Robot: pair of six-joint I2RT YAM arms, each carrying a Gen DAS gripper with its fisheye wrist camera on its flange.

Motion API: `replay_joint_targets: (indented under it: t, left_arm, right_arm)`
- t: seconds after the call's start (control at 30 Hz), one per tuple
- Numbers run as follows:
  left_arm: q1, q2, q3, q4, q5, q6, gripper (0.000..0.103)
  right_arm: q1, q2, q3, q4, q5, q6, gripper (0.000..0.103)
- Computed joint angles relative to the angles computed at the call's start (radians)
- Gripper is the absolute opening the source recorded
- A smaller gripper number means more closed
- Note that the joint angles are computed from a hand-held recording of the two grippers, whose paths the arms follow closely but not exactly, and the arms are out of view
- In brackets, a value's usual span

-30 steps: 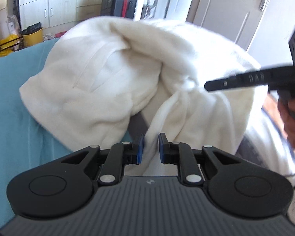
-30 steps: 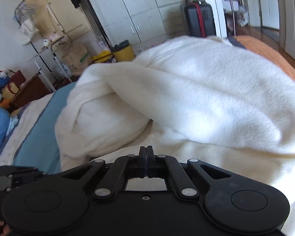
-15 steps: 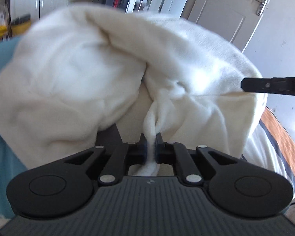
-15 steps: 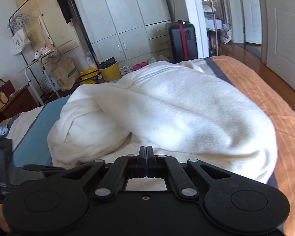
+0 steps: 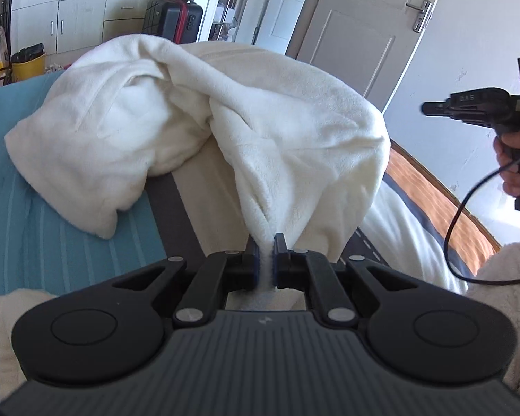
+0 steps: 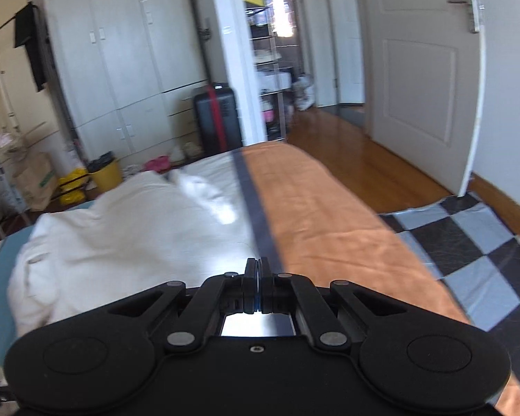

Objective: Fold clothes

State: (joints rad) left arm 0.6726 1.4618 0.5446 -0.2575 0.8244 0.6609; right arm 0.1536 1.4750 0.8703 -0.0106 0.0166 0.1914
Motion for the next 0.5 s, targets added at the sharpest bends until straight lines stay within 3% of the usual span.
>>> replay_joint_targets:
  t: [0.17, 0.23, 0.27, 0.3, 0.33, 0.37, 0.4, 0.5]
  left_arm:
    - [-0.029, 0.027, 0.013, 0.033, -0.039, -0.044, 0.006]
    - [-0.052, 0.018, 0.003, 0.053, -0.069, -0.063, 0.006]
    - [-0.064, 0.014, -0.002, 0.06, -0.084, -0.073, 0.006]
    - [-0.075, 0.011, -0.006, 0.066, -0.098, -0.084, 0.006]
    - [-0.082, 0.006, -0.011, 0.068, -0.107, -0.091, 0.006]
    - [-0.085, -0.002, -0.017, 0.068, -0.113, -0.094, 0.006]
    - [-0.087, -0.011, -0.023, 0.068, -0.118, -0.098, 0.007]
    - [-0.096, -0.02, -0.028, 0.068, -0.135, -0.106, 0.008]
  right_arm:
    - [-0.172, -0.051, -0.026, -0.025, -0.019, -0.066, 0.001]
    - [-0.217, -0.046, -0.027, -0.024, 0.067, -0.097, 0.001]
    - [-0.221, -0.029, -0.023, -0.019, 0.168, -0.116, 0.001]
    - [-0.214, 0.004, -0.007, -0.025, 0.29, -0.135, 0.013]
    - [-0.208, 0.04, 0.015, -0.045, 0.389, -0.15, 0.048]
    - [-0.211, 0.059, 0.027, -0.057, 0.433, -0.147, 0.064]
    - [-0.229, 0.04, 0.003, -0.032, 0.39, -0.12, 0.07]
    - [-0.335, -0.017, -0.05, 0.001, 0.055, 0.043, 0.081]
